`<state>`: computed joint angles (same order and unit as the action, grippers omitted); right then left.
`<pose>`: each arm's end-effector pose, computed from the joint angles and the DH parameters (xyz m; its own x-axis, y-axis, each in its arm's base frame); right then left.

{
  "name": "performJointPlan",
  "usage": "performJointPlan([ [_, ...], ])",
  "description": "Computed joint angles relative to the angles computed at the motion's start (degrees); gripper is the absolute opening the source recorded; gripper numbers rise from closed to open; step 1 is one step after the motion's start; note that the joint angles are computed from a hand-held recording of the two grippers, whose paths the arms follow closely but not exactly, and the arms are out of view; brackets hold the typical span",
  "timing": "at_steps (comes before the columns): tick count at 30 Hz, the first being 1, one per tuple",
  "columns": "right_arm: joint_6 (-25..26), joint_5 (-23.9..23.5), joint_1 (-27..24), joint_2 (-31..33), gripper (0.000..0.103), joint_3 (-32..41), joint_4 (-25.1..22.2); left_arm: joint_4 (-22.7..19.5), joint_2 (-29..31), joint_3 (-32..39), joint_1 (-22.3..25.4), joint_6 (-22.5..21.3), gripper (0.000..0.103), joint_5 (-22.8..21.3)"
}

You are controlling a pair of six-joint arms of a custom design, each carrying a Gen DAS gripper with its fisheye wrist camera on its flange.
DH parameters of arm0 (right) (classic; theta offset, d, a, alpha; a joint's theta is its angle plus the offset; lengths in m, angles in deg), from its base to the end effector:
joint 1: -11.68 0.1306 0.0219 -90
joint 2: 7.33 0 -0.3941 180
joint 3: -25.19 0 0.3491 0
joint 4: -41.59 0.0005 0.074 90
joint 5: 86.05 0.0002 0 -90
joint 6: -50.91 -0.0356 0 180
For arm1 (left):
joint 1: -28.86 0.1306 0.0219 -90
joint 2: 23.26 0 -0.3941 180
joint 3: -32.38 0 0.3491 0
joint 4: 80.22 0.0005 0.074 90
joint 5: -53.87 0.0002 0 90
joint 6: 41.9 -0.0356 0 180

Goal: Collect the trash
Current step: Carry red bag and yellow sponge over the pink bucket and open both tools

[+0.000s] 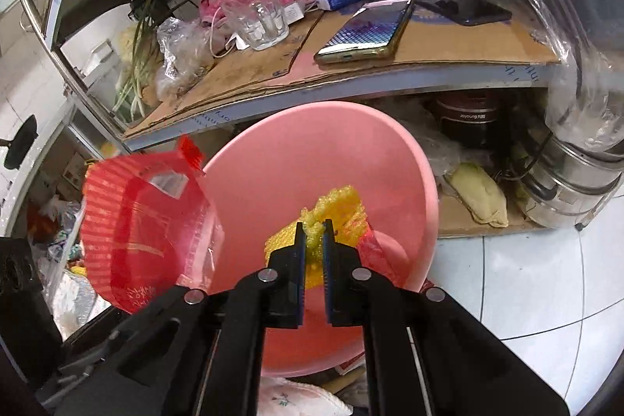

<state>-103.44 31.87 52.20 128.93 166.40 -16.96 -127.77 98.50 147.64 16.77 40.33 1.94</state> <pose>0.5561 0.4527 0.3482 -0.5920 0.5419 -0.5966 0.3945 0.8403 0.3718 0.6171 -0.1551 0.3435 -0.7142 0.2618 -0.6492 0.6211 0.6647 -0.4152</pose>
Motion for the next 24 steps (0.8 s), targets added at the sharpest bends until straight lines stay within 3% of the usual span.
performJointPlan([
  [11,0.62,1.76,-0.11,0.16,0.009,0.35,-0.43,-3.16,1.43,2.21,-1.40,-1.54,0.044,-3.48],
  [14,0.55,1.28,-0.20,-0.28,0.009,-0.68,0.69,-2.79,1.24,1.92,-1.30,-1.32,0.046,-3.17],
  [24,0.45,0.88,-0.31,0.96,0.009,1.74,-1.95,-3.32,1.58,2.43,-1.24,-0.20,0.049,-3.00],
])
